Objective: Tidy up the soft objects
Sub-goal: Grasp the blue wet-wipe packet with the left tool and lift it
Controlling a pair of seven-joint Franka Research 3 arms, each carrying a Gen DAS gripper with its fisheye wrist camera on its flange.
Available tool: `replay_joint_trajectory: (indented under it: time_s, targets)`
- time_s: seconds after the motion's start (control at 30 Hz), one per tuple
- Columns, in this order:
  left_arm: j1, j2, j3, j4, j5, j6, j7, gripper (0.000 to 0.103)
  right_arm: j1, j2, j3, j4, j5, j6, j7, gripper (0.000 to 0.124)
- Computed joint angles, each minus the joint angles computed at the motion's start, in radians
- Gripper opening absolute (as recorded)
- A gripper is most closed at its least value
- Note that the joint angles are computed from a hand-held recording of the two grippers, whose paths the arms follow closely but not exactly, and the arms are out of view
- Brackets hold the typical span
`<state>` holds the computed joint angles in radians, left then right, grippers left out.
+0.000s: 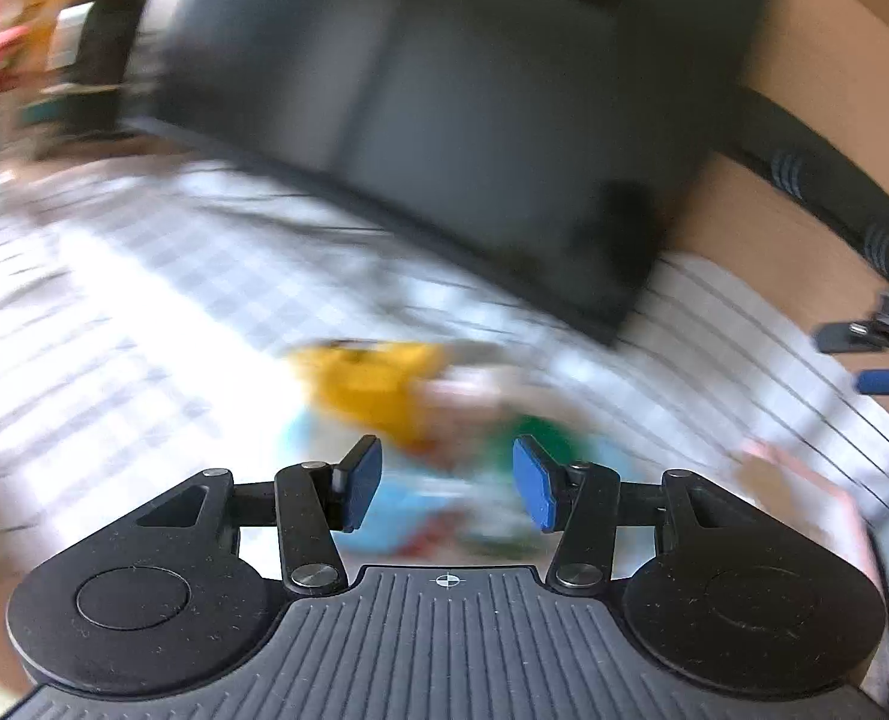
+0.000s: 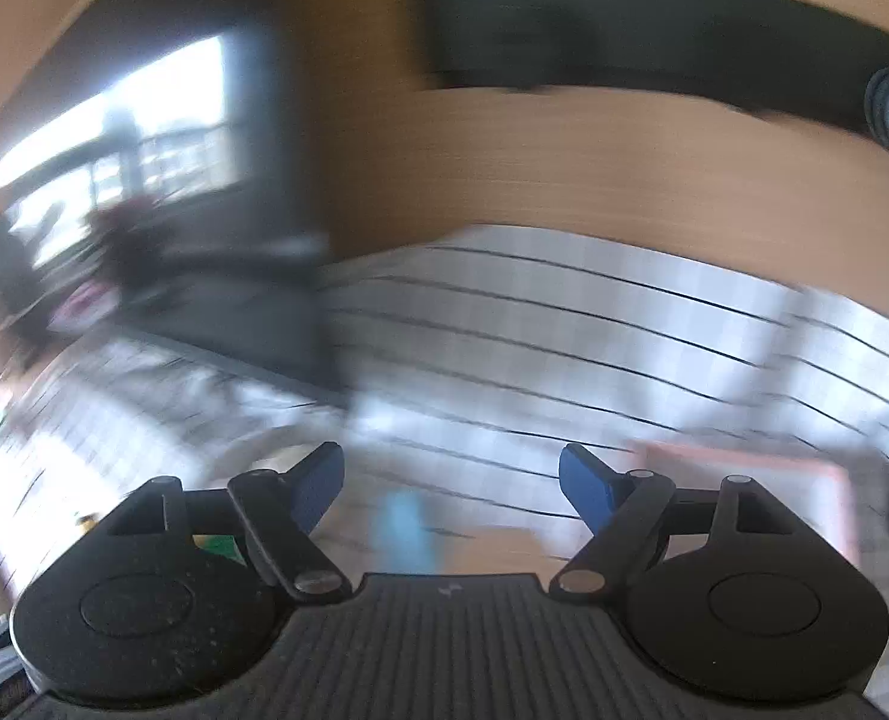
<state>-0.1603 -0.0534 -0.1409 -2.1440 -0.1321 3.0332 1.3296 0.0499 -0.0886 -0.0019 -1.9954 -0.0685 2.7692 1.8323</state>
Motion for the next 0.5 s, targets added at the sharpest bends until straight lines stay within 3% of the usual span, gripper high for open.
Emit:
replay_joint_trajectory:
  time_s: [0.07, 0.17, 0.3, 0.43, 0.5]
  targets:
    - [0.021, -0.026, 0.03, -0.016, -0.032, -0.045, -0.005, 0.053, 0.038, 0.037, 0.018, 0.041, 0.036, -0.002, -0.073, 0.079]
    - [-0.009, -0.04, 0.092, -0.035, -0.281, -0.073, 0.152, 0.053, 0.092, 0.092, 0.035, 0.088, 0.135, -0.02, -0.219, 0.08]
    - [-0.036, -0.036, 0.126, -0.048, -0.599, -0.096, 0.406, 0.053, 0.141, 0.149, 0.058, 0.103, 0.246, -0.099, -0.466, 0.08]
    - [-0.022, -0.036, 0.152, -0.029, -0.948, -0.238, 0.706, 0.053, 0.203, 0.19, 0.066, 0.051, 0.105, -0.019, -0.561, 0.079]
    - [0.002, -0.038, 0.14, -0.026, -0.997, -0.27, 0.751, 0.053, 0.237, 0.213, 0.051, 0.037, 0.0, 0.037, -0.538, 0.079]
